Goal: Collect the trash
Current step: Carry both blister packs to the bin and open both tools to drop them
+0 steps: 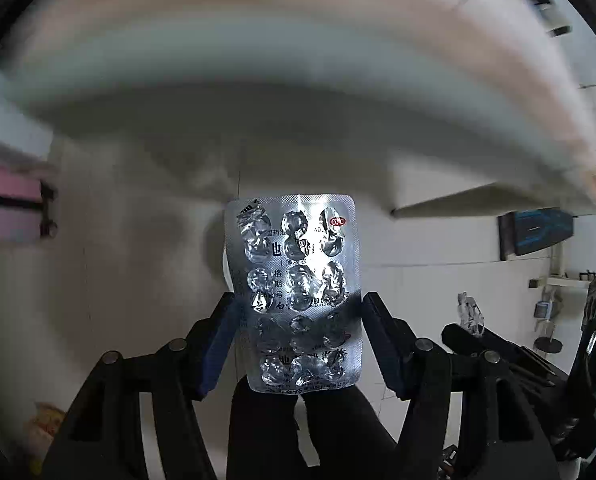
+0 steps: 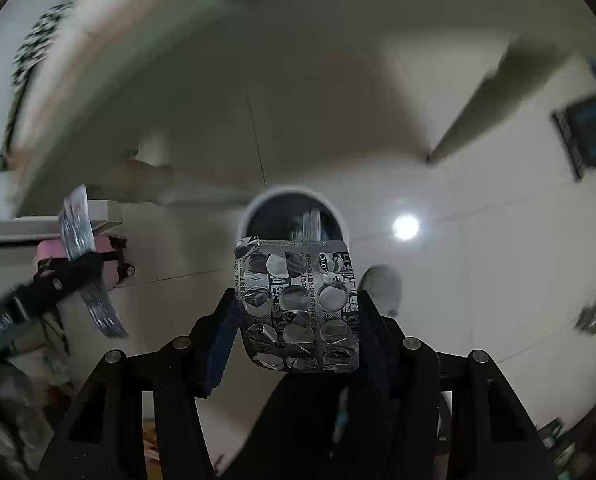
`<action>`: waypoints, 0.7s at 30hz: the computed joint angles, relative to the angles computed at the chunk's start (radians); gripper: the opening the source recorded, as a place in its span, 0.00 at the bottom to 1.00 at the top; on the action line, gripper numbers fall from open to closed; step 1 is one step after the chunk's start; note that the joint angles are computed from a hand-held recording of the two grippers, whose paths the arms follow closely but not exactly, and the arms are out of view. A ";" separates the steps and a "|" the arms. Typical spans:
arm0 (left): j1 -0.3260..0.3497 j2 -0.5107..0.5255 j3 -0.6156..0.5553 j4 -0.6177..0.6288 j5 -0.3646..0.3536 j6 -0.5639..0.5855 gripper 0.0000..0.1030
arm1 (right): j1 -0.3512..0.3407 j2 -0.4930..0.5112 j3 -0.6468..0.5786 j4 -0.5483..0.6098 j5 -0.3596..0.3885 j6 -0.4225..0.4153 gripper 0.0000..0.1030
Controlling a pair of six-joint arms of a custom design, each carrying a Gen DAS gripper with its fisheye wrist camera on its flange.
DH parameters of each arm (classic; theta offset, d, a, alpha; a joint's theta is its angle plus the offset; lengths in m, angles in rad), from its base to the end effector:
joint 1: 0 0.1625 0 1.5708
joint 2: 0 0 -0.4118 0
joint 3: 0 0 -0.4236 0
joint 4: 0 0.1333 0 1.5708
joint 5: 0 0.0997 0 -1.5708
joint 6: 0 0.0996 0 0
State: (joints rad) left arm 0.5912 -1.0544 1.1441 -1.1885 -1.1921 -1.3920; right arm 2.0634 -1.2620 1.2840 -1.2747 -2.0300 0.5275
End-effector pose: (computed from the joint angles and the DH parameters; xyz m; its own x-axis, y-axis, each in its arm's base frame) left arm -0.4631 -0.5158 0.3549 -0.7950 -0.3346 -0.5060 -0.2408 0.9396 -0.2432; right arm 0.3696 -0.5001 0.4295 -0.8519 -0.0506 0.5212 -0.0236 0.9980 0.0583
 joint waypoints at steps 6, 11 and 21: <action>0.109 -0.078 0.379 -0.335 -0.051 0.064 0.59 | -0.152 -0.084 0.335 -0.271 -0.032 -0.138 0.57; 0.193 -0.075 0.520 -0.522 -0.073 0.114 0.60 | -0.246 -0.073 0.477 -0.459 -0.040 -0.249 0.57; 0.183 -0.111 0.561 -0.449 -0.020 0.087 0.97 | -0.327 -0.056 0.580 -0.599 0.065 -0.348 0.96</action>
State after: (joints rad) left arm 0.7747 -1.1654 1.7051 -1.6374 -1.2120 -1.3050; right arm 1.7365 -1.3176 1.8638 -1.8737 -1.9649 0.1792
